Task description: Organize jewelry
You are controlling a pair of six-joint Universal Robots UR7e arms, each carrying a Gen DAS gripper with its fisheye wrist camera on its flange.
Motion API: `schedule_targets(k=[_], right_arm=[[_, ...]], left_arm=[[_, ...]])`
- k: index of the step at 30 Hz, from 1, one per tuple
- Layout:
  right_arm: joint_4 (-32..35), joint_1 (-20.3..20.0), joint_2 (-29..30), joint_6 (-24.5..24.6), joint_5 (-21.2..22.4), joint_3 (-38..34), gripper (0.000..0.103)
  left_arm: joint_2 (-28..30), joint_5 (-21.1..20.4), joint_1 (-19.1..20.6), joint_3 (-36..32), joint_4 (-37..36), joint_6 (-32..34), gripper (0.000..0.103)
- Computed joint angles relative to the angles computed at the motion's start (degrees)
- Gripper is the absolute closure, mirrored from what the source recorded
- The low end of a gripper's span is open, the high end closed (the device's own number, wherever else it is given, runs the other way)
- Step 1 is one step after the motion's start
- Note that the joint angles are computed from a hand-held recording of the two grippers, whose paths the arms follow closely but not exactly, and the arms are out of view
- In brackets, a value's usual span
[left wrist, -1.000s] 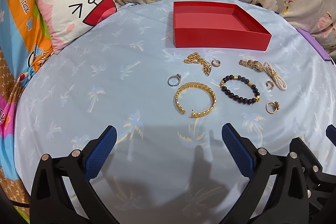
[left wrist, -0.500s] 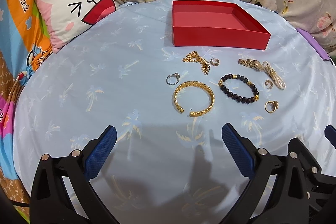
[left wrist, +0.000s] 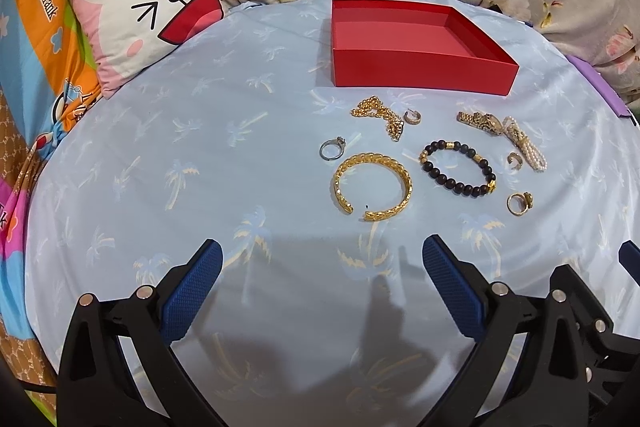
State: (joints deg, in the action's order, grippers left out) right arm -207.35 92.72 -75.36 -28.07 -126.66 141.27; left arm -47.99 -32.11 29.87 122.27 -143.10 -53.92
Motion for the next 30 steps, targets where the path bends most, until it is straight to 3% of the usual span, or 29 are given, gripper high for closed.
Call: schedule_targets(k=[20,30], right_arm=[[0.01,-0.06,0.19,0.08,0.08,-0.09,0.005],[0.88,-1.9,0.59,-0.71,2.54,-2.04,0.008]], left_arm=[[-0.09,-0.14,0.14,-0.02,0.04,-0.21,0.005],[-0.67,-2.08,3.55,-0.14,-3.3,1.05,0.005]])
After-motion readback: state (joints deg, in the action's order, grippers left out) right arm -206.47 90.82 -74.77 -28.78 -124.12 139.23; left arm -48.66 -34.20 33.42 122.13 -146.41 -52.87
